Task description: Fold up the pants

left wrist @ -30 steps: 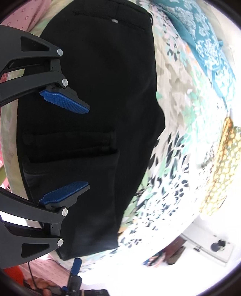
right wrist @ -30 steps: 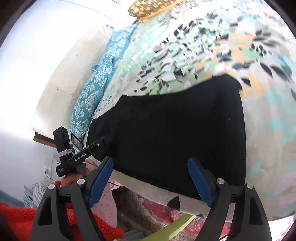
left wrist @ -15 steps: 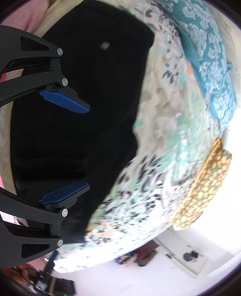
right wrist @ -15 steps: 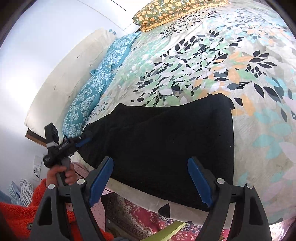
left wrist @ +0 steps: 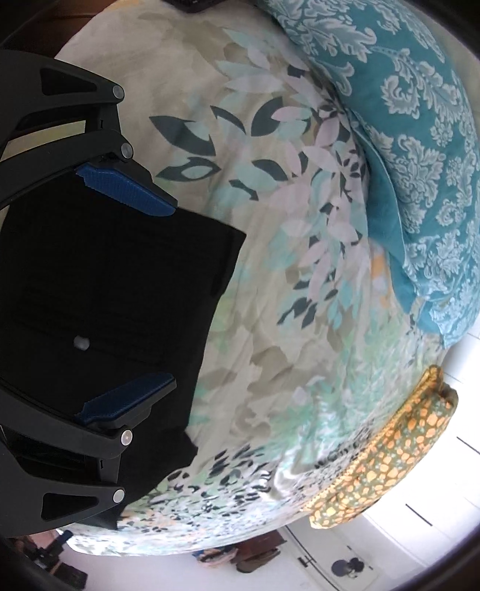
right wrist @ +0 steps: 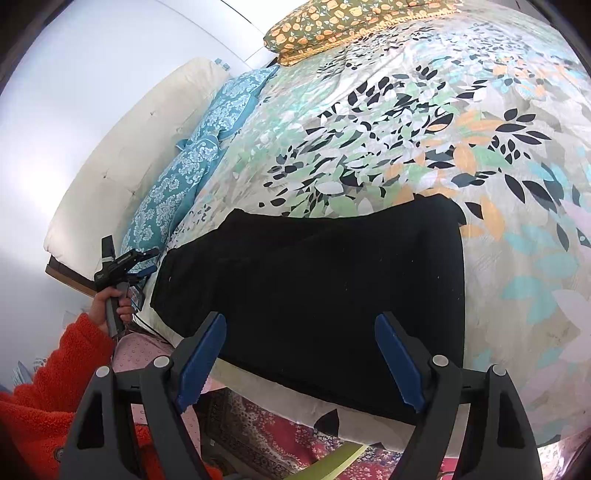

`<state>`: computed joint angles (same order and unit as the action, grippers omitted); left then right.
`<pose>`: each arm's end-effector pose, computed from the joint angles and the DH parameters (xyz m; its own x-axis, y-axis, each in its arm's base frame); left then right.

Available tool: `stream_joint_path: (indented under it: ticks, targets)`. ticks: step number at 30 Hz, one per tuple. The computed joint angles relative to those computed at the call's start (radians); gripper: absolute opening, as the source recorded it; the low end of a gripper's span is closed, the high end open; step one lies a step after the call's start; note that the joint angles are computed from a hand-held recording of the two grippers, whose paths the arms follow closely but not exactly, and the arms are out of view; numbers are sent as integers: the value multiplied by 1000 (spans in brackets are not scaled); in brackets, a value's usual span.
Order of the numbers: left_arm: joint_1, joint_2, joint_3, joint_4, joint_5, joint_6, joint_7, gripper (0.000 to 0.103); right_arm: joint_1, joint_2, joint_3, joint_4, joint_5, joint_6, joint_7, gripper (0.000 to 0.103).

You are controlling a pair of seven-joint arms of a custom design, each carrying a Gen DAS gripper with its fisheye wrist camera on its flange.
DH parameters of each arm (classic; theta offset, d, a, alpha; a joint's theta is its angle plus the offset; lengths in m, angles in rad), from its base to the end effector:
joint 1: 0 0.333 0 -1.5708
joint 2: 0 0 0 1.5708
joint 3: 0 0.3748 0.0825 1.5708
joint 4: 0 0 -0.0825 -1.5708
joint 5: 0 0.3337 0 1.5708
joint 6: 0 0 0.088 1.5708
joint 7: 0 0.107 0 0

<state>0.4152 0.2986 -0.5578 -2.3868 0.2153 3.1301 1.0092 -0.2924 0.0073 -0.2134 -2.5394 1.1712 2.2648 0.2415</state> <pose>0.5273 -0.0780 0.3696 0.1881 -0.9347 0.3017 -0.8735 -0.2996 -0.3836 0.3689 -0.1769 0.3587 0.0587 -0.7940 -0.6051 -0.8963 0.2250 -0.3822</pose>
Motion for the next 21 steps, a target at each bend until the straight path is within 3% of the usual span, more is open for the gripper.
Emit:
stream_joint_path:
  ticks: [3, 4, 5, 7, 9, 11, 17, 21]
  targets:
    - [-30, 68, 45, 36, 0, -49, -18, 91, 11, -1, 9, -4, -7, 18, 21, 83]
    - [-19, 95, 33, 35, -13, -47, -15, 101, 16, -4, 13, -6, -6, 24, 23, 83]
    - [13, 123, 5, 20, -25, -10, -8, 103, 21, -8, 16, -8, -3, 30, 23, 83]
    - [4, 130, 32, -40, 13, 139, -19, 103, 32, -14, 22, -13, -1, 40, 17, 83]
    - [-11, 129, 54, -50, 50, 161, -22, 103, 45, -17, 29, -16, -6, 53, 14, 83]
    - [17, 136, 29, -37, 79, 136, -41, 103, 56, -11, 34, -17, -16, 59, 19, 83]
    - [192, 185, -129, -13, 137, 85, -111, 103, 67, -15, 34, -26, -18, 56, 10, 83]
    - [204, 188, -137, -6, 183, 66, -151, 103, 60, -24, 25, -33, -2, 51, 0, 83]
